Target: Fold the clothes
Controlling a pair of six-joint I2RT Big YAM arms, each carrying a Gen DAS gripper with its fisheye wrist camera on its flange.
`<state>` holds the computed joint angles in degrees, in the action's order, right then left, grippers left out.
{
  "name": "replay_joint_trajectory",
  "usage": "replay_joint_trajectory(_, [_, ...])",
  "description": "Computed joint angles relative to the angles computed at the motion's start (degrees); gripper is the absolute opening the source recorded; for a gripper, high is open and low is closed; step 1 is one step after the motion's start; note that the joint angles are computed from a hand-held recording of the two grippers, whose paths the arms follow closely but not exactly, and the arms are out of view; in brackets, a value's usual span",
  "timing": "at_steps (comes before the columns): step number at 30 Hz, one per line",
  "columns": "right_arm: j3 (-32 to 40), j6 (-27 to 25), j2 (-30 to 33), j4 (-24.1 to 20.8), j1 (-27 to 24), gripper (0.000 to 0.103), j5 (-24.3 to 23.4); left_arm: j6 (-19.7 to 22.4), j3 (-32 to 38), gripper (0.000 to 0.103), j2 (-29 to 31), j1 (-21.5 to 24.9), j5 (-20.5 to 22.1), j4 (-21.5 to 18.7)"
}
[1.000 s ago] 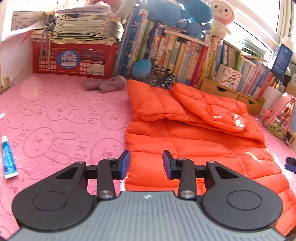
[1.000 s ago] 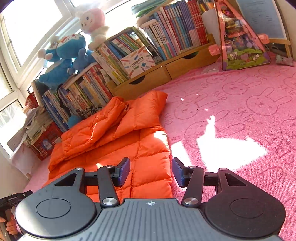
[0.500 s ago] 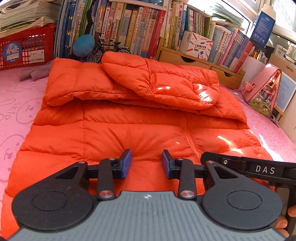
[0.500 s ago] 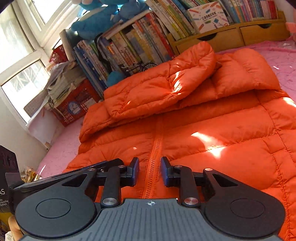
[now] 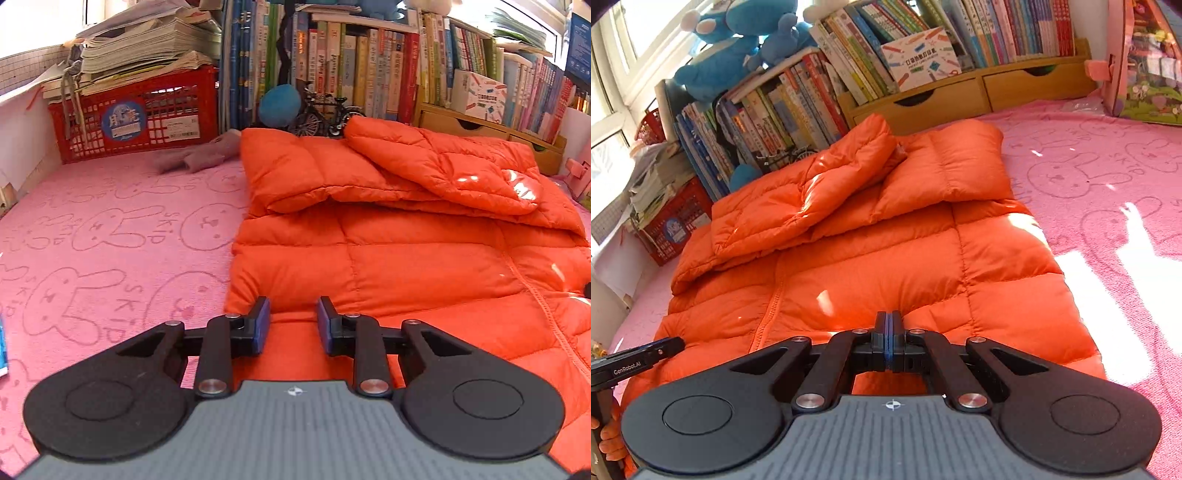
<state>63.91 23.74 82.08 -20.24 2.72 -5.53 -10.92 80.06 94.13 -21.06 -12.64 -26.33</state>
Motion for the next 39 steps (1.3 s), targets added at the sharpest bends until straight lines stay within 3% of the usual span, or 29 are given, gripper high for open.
replay_joint_trajectory(3, [-1.2, 0.3, -1.2, 0.0, -1.7, 0.000, 0.2, -2.5, -1.5, 0.057, -1.3, 2.1, -3.0, -0.9])
replay_joint_trajectory(6, [-2.0, -0.1, -2.5, -1.0, -2.1, 0.000, 3.8, -2.7, -2.5, 0.057, -2.7, 3.5, -6.0, -2.4])
replay_joint_trajectory(9, [-3.3, -1.6, -4.4, -2.2, -2.2, 0.001, 10.7, -3.4, -4.2, 0.057, -4.7, 4.6, -6.4, -3.7])
replay_joint_trajectory(12, [-5.5, -3.3, -7.6, -3.4, -3.4, 0.022, 14.3, -4.7, -5.8, 0.054, -7.2, 5.9, -3.3, -5.8])
replay_joint_trajectory(13, [-6.7, -4.3, -9.1, -3.5, -4.2, 0.023, 14.1, -4.7, -6.4, 0.054, -8.2, 6.1, -2.0, -6.6])
replay_joint_trajectory(16, [-10.5, -5.5, -14.6, -4.7, -9.4, 0.035, 3.7, -5.2, -8.3, 0.054, -11.2, 6.8, 3.5, -8.5])
replay_joint_trajectory(20, [-16.6, -1.7, -21.7, -4.0, -16.0, 0.046, -12.1, -6.5, -11.1, 0.054, -15.0, 8.0, 12.0, -10.1])
replay_joint_trajectory(23, [-20.0, -1.6, -26.1, -3.9, -18.7, 0.053, -20.4, -7.1, -12.7, 0.055, -17.1, 8.5, 16.2, -11.2])
replay_joint_trajectory(29, [-20.5, -4.0, -29.0, -8.5, -15.2, 0.058, -25.9, -5.2, -14.1, 0.055, -19.7, 6.4, 15.4, -14.3])
replay_joint_trajectory(33, [-20.3, -4.5, -29.3, -8.3, -11.9, 0.061, -24.3, -3.1, -14.6, 0.055, -20.6, 5.0, 15.4, -14.6])
replay_joint_trajectory(39, [-20.0, -4.7, -28.8, -9.0, -12.4, 0.061, -28.4, -1.1, -13.6, 0.055, -19.9, 4.0, 14.4, -14.8])
